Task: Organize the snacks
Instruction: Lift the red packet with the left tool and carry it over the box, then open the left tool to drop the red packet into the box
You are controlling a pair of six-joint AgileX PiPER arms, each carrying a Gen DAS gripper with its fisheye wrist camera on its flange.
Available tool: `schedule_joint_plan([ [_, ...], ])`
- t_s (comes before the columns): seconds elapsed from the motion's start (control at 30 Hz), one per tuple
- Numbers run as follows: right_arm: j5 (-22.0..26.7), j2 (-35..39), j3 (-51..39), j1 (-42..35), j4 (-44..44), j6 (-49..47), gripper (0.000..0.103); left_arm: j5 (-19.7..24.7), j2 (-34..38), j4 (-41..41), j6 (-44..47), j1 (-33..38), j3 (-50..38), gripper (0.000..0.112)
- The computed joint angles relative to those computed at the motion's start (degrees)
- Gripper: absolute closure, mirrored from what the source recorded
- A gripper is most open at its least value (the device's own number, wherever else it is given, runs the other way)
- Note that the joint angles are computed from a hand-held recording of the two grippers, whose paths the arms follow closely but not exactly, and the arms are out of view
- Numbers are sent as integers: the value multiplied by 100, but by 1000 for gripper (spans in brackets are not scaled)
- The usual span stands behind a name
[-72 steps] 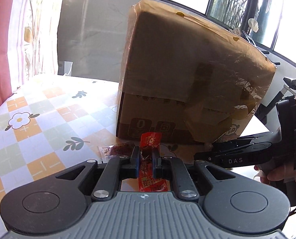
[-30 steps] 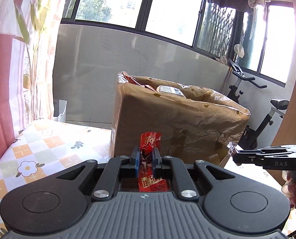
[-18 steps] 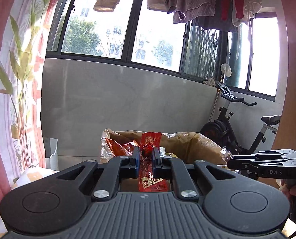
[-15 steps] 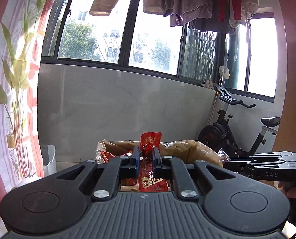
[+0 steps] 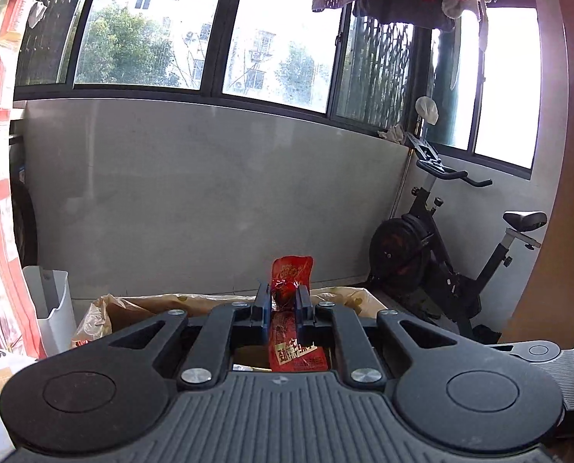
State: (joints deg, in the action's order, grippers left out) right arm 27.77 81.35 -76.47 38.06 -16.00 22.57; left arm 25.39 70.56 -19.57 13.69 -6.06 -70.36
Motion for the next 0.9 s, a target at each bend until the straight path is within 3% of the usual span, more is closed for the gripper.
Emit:
schedule_joint_plan([
  [0.07,99,50,-38,28,-381,404,82,124,213,604,-531,-273,-229,95],
  [0.13,60,25,-30,2,-336,465,75,217,310,1416,-1164,-510,-341,65],
  [0.2,-27,-99,105,-6,-304,453,70,76,247,1540,-1230,-506,-208,61],
  [0.3,-92,-332,350,12,-266,459,70,289,80,849,-676,-166,-47,61],
  [0.5,-347,-955,976,161,-347,814,70,779,-602,-1021,1260,1103,481,61],
  [0.73,-232,-1490,1544,889,-1477,2208,70,2407,-1307,-3157,3600,3590,952,61],
  [0.9,47,-1772,1936,1460,-2306,3386,70,3512,-1630,-3780,4743,5213,1403,61],
])
